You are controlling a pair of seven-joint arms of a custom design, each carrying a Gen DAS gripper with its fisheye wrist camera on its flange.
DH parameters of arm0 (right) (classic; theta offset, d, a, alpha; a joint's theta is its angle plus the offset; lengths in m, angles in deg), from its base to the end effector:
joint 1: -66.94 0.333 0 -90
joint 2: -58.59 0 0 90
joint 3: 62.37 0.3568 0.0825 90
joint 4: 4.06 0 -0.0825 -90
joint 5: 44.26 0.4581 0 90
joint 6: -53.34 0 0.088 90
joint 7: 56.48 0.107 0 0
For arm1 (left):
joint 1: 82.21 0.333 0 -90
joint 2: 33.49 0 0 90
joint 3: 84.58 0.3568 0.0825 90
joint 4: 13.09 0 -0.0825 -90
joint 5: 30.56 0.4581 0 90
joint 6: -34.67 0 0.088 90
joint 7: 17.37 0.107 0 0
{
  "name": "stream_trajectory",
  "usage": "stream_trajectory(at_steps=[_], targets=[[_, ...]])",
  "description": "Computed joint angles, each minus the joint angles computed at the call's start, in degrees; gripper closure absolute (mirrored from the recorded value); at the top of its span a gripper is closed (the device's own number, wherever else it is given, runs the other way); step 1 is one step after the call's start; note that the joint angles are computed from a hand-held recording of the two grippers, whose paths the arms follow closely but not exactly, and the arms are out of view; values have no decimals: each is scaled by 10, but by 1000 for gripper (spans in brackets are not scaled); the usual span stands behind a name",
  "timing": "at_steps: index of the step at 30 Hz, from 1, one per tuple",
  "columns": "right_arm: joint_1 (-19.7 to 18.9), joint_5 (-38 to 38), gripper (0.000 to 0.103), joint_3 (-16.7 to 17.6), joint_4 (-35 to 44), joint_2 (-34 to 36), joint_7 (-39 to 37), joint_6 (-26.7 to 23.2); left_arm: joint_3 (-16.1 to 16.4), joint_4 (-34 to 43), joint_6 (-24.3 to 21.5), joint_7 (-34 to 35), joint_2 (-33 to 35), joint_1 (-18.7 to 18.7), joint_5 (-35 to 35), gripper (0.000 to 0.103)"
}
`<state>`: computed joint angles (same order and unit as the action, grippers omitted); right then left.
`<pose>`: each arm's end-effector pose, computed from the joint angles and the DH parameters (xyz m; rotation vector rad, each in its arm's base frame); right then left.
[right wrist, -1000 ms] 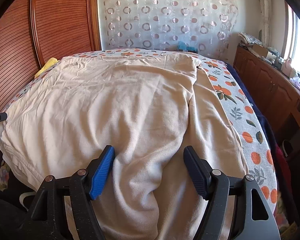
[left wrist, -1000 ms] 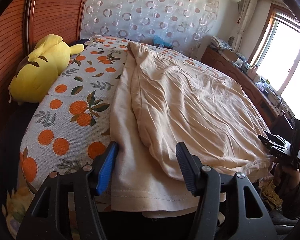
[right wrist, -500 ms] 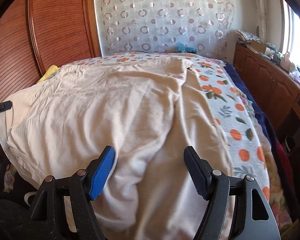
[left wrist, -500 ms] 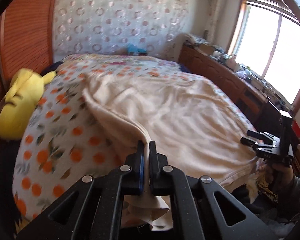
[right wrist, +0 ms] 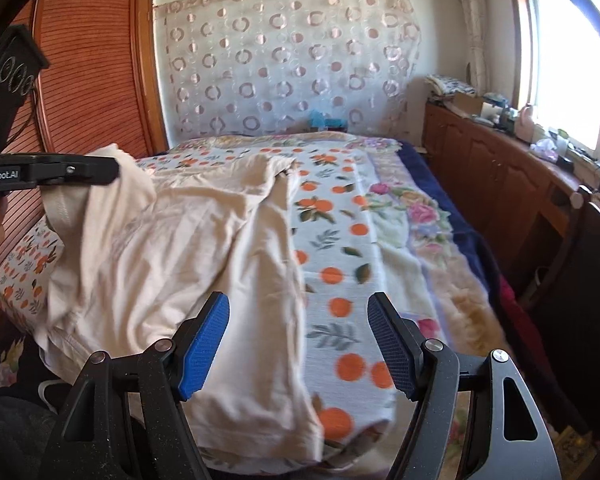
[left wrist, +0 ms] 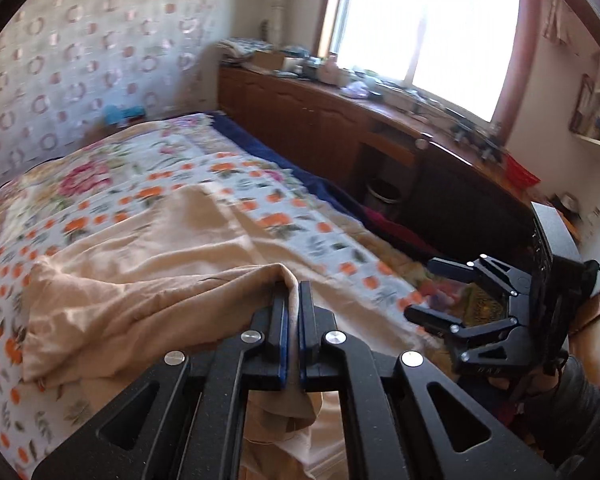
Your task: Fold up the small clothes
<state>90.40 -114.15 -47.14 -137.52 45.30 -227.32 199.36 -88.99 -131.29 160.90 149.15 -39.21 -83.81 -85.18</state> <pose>0.4254 0.3623 0.4695 -1.5247 1.7282 -0.8775 0.6114 -0.0938 0.5272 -0.8643 2.6593 -1.2539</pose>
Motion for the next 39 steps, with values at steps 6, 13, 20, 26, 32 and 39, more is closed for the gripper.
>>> stream_trajectory(at_steps=[6, 13, 20, 26, 32, 39], targets=[[-1, 9, 29, 10, -30, -41, 14, -34, -8, 15, -51, -28, -10, -14, 13, 98], [-6, 16, 29, 11, -34, -38, 24, -27, -11, -1, -43, -25, -20, -22, 49, 98], [-10, 24, 29, 7, -33, -42, -3, -9, 5, -12, -20, 22, -32, -22, 29, 37], [-20, 1, 29, 4, -6, -15, -14, 19, 19, 6, -1, 17, -3, 7, 22, 30], [-15, -20, 29, -11, 59, 46, -58, 60, 22, 26, 75, -7, 43, 43, 38, 30], [9, 17, 29, -45, 162, 144, -168, 133, 22, 58, 114, -33, 89, 86, 46, 30]])
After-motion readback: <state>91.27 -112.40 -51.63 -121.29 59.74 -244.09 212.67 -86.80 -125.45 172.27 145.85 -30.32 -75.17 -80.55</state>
